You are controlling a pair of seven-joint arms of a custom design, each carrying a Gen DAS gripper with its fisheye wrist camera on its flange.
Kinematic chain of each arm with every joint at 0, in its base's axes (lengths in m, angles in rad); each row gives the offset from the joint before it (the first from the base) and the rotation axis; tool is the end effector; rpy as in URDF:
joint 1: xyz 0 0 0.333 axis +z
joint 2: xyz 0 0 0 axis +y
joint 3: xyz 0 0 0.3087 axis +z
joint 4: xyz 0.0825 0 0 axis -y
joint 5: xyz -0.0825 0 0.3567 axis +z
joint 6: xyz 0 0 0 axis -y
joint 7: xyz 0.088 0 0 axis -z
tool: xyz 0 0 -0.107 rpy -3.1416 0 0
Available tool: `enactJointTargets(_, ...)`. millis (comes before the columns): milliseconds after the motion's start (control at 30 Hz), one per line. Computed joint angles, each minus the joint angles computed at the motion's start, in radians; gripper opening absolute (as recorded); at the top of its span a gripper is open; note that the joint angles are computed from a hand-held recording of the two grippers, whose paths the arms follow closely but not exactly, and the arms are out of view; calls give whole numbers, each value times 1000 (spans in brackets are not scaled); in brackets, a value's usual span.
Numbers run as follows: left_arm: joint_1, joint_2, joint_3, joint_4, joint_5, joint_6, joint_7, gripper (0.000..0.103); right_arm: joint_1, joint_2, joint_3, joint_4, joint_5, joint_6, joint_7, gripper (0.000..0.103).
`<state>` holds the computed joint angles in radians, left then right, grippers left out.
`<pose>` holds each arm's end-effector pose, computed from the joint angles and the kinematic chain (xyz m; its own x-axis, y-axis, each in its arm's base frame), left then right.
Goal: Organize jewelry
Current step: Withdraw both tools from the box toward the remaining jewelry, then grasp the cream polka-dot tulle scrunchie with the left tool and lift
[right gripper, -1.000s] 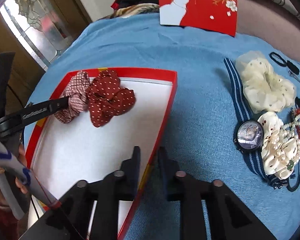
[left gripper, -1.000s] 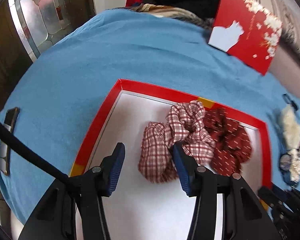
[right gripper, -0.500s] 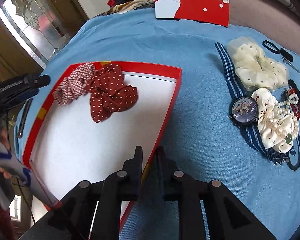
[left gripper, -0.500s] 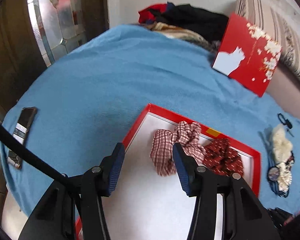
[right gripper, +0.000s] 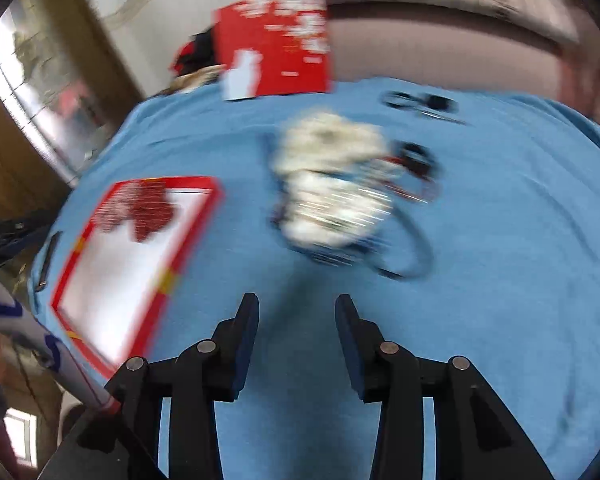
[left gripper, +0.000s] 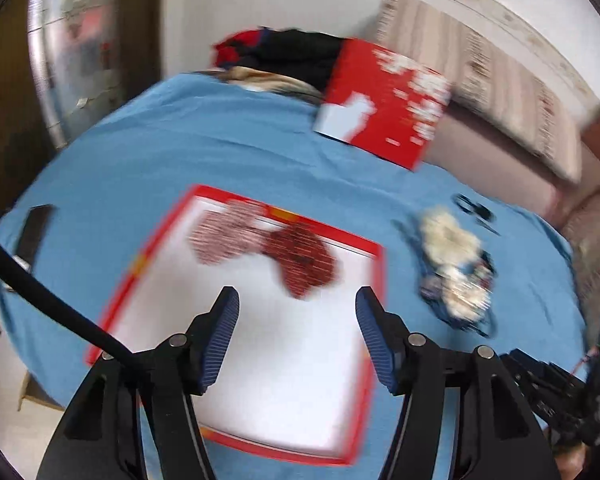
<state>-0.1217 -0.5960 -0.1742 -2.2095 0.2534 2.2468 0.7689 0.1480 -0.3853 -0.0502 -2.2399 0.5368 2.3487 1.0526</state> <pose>0.3711 -0.1275 0.6651 0.3409 -0.9272 0.1552 -0.6905 -0.3590 -0.6280 0.4522 0.0488 0.5788 0.3895 -0.8847 -0.2560 -0.7974 -0.1848 -0.5745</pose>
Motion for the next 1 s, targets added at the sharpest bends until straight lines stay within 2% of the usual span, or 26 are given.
enactJointTargets(167, -54, 149, -40, 77, -36, 46, 1, 60, -70, 4, -63, -18, -9, -8, -5, 43)
enactJointTargets(333, -97, 327, -60, 183, -55, 98, 26, 60, -98, 37, -84, -10, 24, 6, -41, 43)
enactJointTargets(467, -109, 497, -63, 327, -47, 90, 56, 60, -106, 63, -88, -4, 64, 13, -71, 43)
enactJointTargets(600, -101, 661, -51, 518, 56, 37, 56, 60, -106, 87, -96, 8, 115, 8, -121, 43)
enactJointTargets(700, -103, 790, -31, 675, 79, -25, 91, 60, -105, 111, -93, 20, 150, 9, -148, 43)
enactJointTargets(900, -97, 1010, -15, 935, 11, -102, 200, 60, -103, 175, -79, 73, 218, -8, -180, 43)
enactJointTargets(1000, -111, 1079, -11, 1018, -4, -137, 248, 58, -105, 197, -71, 92, 236, -4, -190, 43)
